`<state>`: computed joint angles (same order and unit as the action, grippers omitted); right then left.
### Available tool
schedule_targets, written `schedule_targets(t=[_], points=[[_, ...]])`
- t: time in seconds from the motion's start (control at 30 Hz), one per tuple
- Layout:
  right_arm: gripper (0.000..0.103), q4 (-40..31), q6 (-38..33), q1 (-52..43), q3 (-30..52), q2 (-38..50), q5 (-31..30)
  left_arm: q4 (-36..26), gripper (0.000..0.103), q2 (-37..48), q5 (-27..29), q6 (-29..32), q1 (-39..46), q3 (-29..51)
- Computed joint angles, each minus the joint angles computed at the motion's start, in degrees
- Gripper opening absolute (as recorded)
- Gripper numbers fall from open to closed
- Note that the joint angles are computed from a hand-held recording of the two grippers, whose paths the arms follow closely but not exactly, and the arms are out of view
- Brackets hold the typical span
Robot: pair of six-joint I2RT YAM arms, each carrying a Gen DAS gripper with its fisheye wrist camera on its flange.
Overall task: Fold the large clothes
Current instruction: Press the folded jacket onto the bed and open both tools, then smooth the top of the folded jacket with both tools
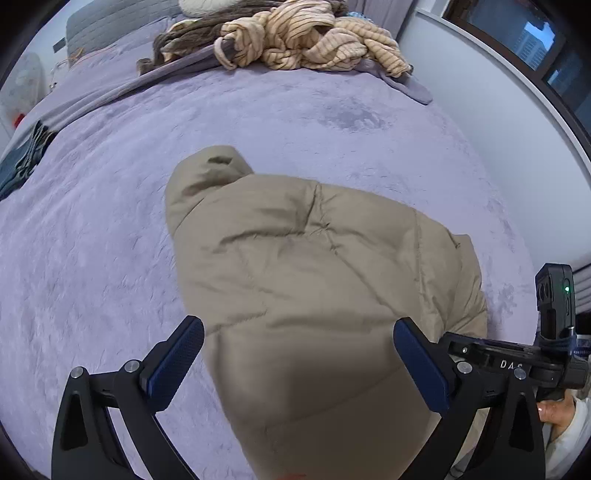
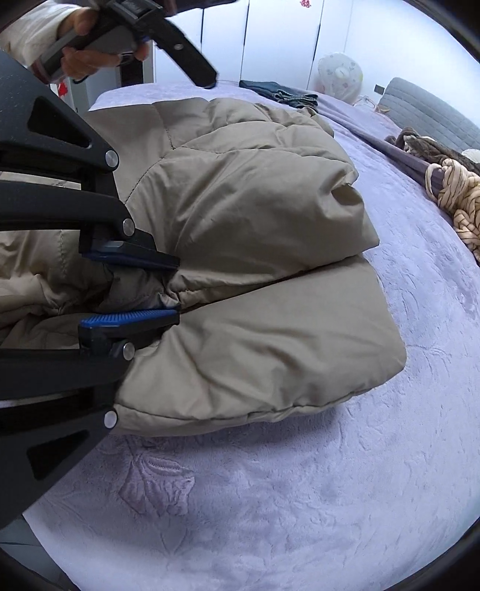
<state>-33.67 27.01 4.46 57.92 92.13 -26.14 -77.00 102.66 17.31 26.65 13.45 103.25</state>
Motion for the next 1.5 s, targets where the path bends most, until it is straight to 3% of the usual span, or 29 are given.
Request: schedule_targets(t=[0.37,0.53,0.63,0.8,0.93,1.0,1.07,1.23,1.33,1.5], points=[[0.025,-5.03,-4.56,1.01,3.80,0.94,1.72,-1.24,0.103,-6.26,-2.81,-0.93,7.87,-9.69],[0.028,-7.17,-1.68,2.61,5.80,0.18,4.20,-1.77,0.103,-6.26,-2.08,1.76,10.81,-10.65],[0.037,-7.80,-0.03,3.69,6.17,-1.93,4.66,-2.42,0.103,-6.22,-1.41,2.70,12.25,-10.23],[0.062,-8.80,2.82,5.52,5.32,-7.21,7.61,-3.37,0.103,-6.63,0.16,5.79,14.76,-10.46],[0.066,-9.12,5.28,7.15,3.80,-10.82,10.85,-4.21,0.103,-6.02,1.68,8.11,16.54,-9.74],[0.077,-9.09,6.25,7.52,2.75,-12.48,12.38,-4.17,0.103,-5.86,1.67,8.88,17.03,-9.64],[0.079,-8.84,7.27,7.61,1.62,-13.96,13.43,-4.22,0.103,-5.38,1.44,9.05,17.23,-9.29],[0.079,-9.37,5.39,4.04,1.51,-13.93,12.77,-4.39,0.103,-3.77,1.59,8.08,16.86,-7.92],[0.085,-9.17,3.19,0.95,2.40,-11.92,10.40,-4.90,0.103,-1.66,2.67,5.75,16.17,-6.34],[0.087,-10.93,-2.73,-3.59,7.74,-4.08,4.60,-4.84,0.103,1.70,4.49,2.23,14.75,-3.88]])
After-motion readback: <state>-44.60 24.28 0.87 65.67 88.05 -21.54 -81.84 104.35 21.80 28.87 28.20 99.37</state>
